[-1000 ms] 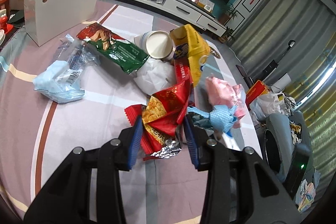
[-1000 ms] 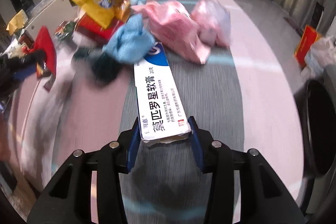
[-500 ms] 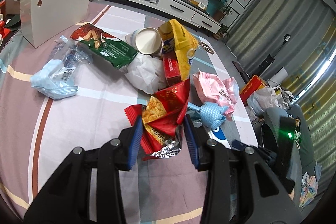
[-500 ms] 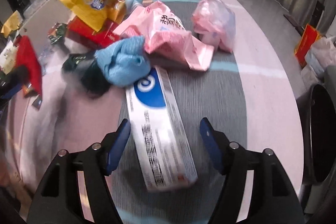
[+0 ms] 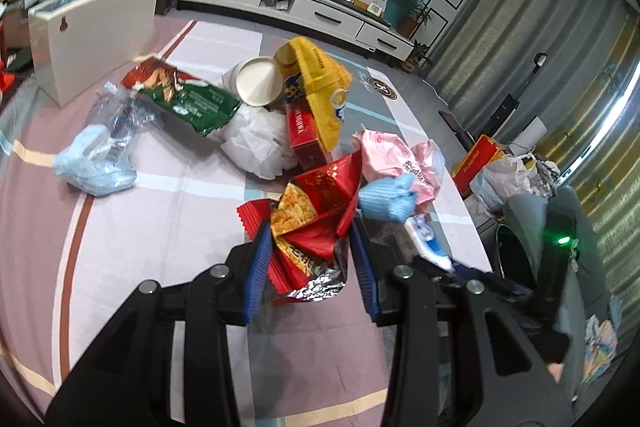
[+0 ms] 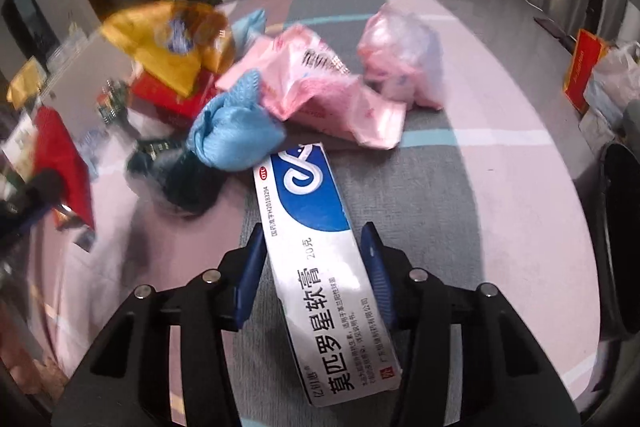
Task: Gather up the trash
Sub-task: 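Lift red wrapper with left tool while right tool carries ointment box to bin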
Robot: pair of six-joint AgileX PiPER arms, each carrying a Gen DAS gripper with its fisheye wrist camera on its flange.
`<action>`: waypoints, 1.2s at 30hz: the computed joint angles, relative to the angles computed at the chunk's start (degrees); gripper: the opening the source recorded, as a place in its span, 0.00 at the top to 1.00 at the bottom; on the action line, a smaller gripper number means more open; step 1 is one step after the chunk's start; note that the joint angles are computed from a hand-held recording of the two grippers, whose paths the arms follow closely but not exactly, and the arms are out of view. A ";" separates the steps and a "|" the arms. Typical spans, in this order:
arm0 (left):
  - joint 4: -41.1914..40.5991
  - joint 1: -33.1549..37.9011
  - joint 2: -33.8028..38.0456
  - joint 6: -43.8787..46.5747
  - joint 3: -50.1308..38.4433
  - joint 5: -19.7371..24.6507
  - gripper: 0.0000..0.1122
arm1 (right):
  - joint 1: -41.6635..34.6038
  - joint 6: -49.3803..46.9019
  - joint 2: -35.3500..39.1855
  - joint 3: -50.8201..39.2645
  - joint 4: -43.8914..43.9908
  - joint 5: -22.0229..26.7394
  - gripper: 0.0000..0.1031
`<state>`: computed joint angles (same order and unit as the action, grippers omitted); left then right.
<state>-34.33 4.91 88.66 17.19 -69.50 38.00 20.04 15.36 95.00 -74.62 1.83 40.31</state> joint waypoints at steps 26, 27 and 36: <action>20.77 -25.77 1.38 -28.68 -8.90 -9.95 0.64 | -13.58 2.36 -17.90 2.64 -3.30 -7.77 0.53; 22.42 -27.34 2.42 -30.27 -9.92 -9.93 0.64 | -15.58 -0.73 -18.34 3.56 0.53 -8.18 0.53; 25.78 -35.46 12.14 -32.89 -20.48 -6.49 0.64 | -30.71 -11.57 -21.21 11.22 16.13 -11.13 0.53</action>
